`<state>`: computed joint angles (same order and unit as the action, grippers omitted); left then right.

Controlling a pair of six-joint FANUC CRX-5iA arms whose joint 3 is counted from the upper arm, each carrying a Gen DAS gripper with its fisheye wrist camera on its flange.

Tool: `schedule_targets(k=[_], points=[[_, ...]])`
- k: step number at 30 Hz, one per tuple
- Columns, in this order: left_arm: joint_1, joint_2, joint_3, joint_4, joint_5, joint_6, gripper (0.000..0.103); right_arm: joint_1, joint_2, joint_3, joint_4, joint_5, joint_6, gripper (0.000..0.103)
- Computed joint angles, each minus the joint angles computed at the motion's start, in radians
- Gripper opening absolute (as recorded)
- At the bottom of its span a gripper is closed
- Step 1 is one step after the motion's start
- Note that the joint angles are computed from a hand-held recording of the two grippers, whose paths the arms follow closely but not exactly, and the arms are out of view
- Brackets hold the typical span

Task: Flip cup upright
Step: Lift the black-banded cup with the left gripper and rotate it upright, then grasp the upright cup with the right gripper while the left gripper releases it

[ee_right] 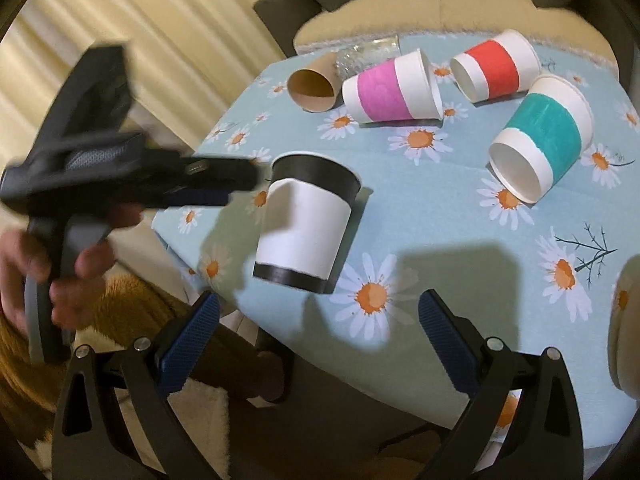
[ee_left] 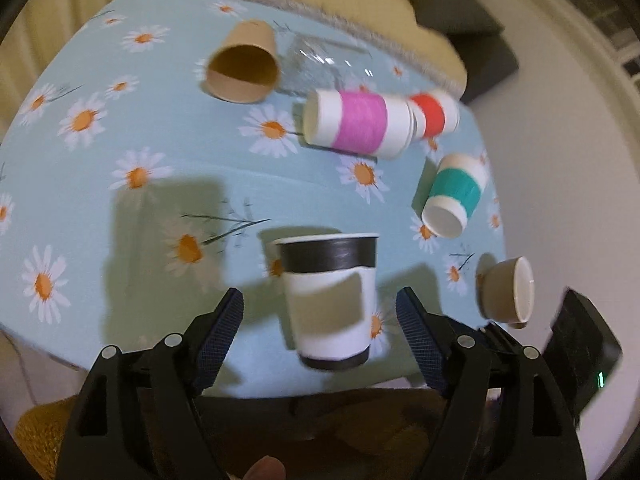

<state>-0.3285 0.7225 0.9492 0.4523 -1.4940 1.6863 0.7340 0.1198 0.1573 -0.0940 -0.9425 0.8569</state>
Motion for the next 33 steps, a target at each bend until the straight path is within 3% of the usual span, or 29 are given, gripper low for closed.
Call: schedule_targets(k=[4,7,10,17,26,30,33], points=[[0.058,-0.171,-0.332,0.101,0.185,-0.102,0.077,-0.044,0.093,0.138,-0.103,-0.101,0.015,0.098],[0.091,-0.257,-0.501,0.147,0.281,-0.16,0.077,-0.065,0.181,0.267,-0.138,-0.194,0.018,0.098],[0.122,-0.317,-0.64,0.207,0.351,-0.218,0.077,-0.059,0.263,0.391,-0.097,-0.304,-0.007,0.092],[0.148,-0.347,-0.738,0.284,0.362,-0.341,0.077,-0.068,0.459,0.679,-0.085,-0.537,-0.036,0.085],[0.171,-0.359,-0.798,0.35,0.365,-0.415,0.077,-0.049,0.625,0.934,-0.056,-0.734,-0.061,0.074],[0.175,-0.359,-0.805,0.367,0.357,-0.426,0.077,-0.049,0.67,1.001,-0.055,-0.782,-0.082,0.065],[0.175,-0.358,-0.808,0.374,0.356,-0.43,0.077,-0.044,0.674,1.007,-0.042,-0.793,-0.084,0.065]])
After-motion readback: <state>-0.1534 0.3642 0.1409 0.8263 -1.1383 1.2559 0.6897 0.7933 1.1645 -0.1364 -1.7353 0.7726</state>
